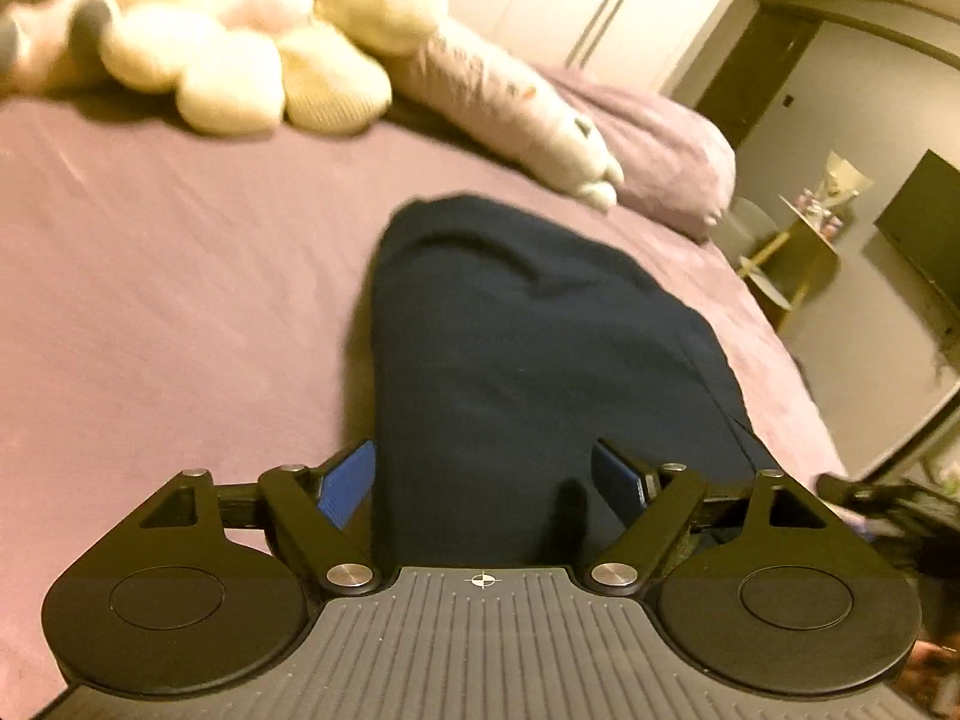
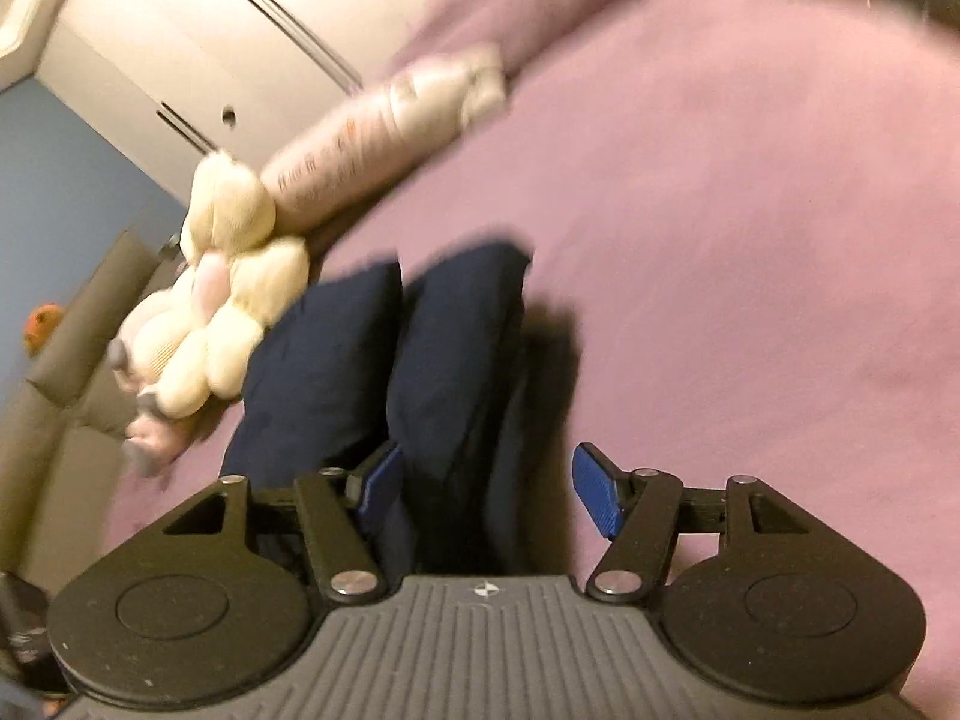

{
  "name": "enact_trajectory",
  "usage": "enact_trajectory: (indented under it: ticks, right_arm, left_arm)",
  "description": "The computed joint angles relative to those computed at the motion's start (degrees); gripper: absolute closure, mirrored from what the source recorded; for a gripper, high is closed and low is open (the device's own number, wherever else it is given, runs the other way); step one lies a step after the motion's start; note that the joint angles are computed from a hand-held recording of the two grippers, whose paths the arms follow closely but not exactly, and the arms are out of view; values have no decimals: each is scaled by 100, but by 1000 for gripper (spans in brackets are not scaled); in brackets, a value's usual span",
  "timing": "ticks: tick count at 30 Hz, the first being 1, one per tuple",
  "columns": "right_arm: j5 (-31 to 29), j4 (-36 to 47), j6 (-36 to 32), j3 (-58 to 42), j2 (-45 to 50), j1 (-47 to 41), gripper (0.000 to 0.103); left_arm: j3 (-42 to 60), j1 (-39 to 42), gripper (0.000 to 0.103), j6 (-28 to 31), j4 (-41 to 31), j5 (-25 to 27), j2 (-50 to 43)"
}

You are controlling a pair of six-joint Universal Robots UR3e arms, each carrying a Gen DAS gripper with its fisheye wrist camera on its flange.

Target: Fold large clothes

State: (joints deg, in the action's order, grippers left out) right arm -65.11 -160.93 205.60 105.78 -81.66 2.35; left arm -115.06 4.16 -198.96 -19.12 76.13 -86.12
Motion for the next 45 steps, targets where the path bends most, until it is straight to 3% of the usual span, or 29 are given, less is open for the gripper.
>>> enact_trajectory:
  ticks: [1,3,5,8,11,15,19,23,25,26,27,29,33,39,45]
  right_arm:
    - [-223,103,-251,-12,-251,179,43]
    - [-382,133,-716,-67,-554,617,56]
    - [-547,36,-963,-206,-550,1100,61]
    - [-1493,498,-1336,-845,-70,1927,71]
    - [-2560,1016,-1522,-1165,340,2443,71]
    - [-2722,766,-1376,-966,639,2484,70]
    - [-2744,903,-1249,-1066,712,2504,69]
    - [-3229,1826,-947,-1863,783,2892,57]
    - [-3638,2418,-595,-1902,428,3200,40]
    - [-3857,2793,-429,-1961,298,3380,21]
    - [-3990,3108,-308,-2020,198,3531,16]
    - [-4114,3418,-173,-1974,-5,3808,15]
    - [-4323,4119,282,-2333,-45,4225,2]
    - [-4355,4945,896,-3163,130,4384,2]
    - [-4439,5717,1295,-3852,470,4361,2]
  left_arm:
    - [-90,-120,18,-11,7,130,148]
    - [-292,-419,17,-84,111,400,367]
    - [-370,-637,16,-26,-30,558,440]
    - [-415,-881,17,-103,-248,864,359]
    - [-391,-995,12,-6,-280,962,174]
    - [-346,-1423,5,71,101,1595,-367]
    - [-373,-1156,0,-464,-297,1264,-210]
    - [-339,-1362,0,-531,-1224,1524,685]
    - [-337,-1667,0,-519,-1723,1944,1119]
    - [-249,-1877,0,-562,-2021,2237,1226]
    - [-190,-2088,0,-598,-2286,2515,1340]
    - [-51,-2461,0,-756,-2741,3032,1476]
    - [347,-2919,0,-1134,-3396,3723,1495]
    - [765,-3095,0,-1099,-3753,4046,1382]
    - [874,-3032,0,-969,-3983,3870,1415]
